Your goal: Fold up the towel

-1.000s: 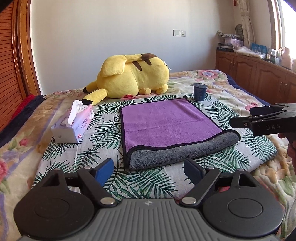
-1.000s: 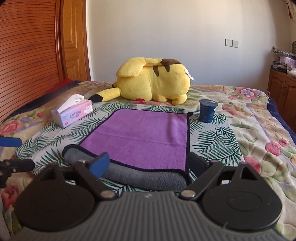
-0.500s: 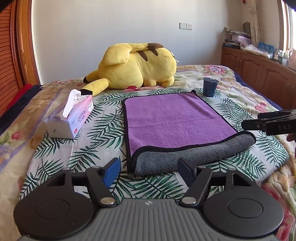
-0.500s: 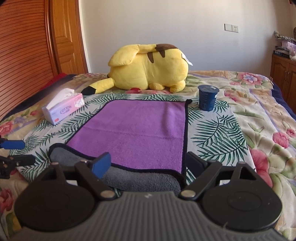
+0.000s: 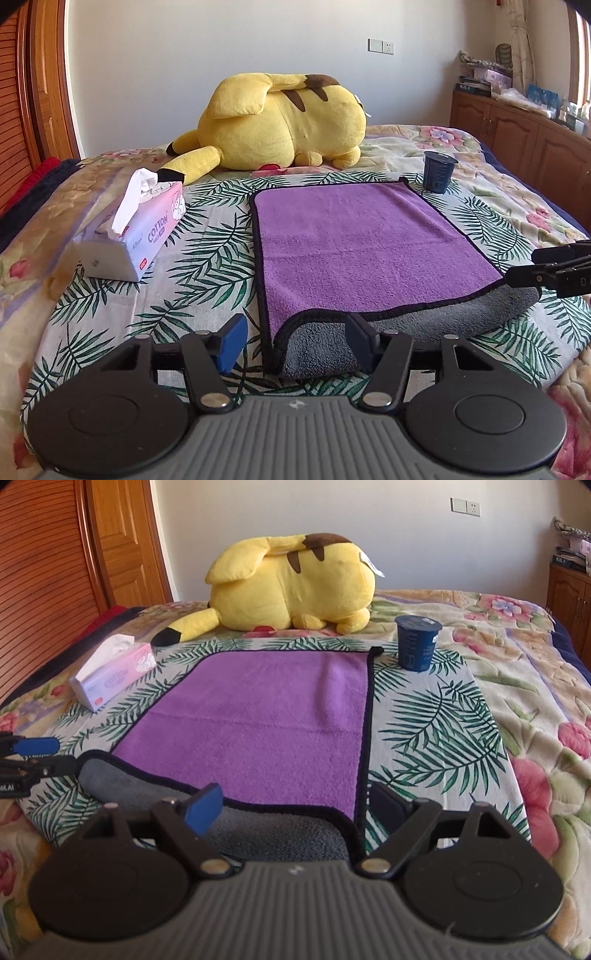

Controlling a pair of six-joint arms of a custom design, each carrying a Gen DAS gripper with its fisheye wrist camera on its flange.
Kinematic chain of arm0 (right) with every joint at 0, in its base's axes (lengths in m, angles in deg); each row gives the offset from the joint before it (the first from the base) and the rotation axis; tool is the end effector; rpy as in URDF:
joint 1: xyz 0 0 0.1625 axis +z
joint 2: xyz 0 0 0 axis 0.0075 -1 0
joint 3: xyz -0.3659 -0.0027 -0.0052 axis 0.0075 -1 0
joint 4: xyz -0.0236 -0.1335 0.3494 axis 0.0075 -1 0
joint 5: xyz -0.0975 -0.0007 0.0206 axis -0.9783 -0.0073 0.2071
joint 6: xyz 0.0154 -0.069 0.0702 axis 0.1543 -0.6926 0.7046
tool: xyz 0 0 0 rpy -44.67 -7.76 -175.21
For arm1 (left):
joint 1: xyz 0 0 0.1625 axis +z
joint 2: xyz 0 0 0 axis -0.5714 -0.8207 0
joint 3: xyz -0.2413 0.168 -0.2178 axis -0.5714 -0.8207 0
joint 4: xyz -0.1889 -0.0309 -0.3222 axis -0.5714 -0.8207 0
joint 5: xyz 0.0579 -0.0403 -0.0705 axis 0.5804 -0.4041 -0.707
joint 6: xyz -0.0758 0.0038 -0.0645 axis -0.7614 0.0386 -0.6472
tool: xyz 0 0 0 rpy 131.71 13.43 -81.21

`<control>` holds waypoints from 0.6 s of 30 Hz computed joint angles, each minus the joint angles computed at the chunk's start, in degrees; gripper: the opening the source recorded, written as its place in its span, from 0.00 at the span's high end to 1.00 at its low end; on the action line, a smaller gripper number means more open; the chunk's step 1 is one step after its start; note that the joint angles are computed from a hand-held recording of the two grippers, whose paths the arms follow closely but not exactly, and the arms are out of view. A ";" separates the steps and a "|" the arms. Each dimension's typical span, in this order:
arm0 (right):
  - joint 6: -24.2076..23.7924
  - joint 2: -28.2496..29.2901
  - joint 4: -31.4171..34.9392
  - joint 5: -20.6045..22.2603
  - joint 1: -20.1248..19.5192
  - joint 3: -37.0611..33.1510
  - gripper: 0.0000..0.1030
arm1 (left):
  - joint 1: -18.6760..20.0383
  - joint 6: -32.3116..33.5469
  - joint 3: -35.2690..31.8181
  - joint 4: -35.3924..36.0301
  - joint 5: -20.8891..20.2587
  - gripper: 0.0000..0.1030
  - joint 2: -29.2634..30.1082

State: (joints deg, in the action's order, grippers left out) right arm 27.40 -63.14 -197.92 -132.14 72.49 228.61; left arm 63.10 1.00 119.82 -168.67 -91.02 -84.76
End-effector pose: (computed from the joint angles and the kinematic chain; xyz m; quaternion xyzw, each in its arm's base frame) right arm 0.0239 -0.3992 0.1409 0.3250 -0.8665 0.3213 0.2009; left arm -0.1318 -0.3248 0.0485 0.1747 0.8241 -0.4075 0.3525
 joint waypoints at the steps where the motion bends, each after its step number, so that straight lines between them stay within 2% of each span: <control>1: 0.27 -0.12 0.60 -0.30 -0.05 -0.32 0.17 | 0.47 0.76 -0.27 -0.81 -0.07 0.64 0.33; 10: 2.52 -1.15 6.01 -1.89 -0.67 -2.65 0.20 | 4.96 7.19 -2.22 -8.14 -1.76 0.70 2.73; 18: 4.14 -2.39 11.82 -2.78 -1.01 -4.11 0.25 | 6.46 8.13 -2.67 -9.04 -3.42 0.77 3.08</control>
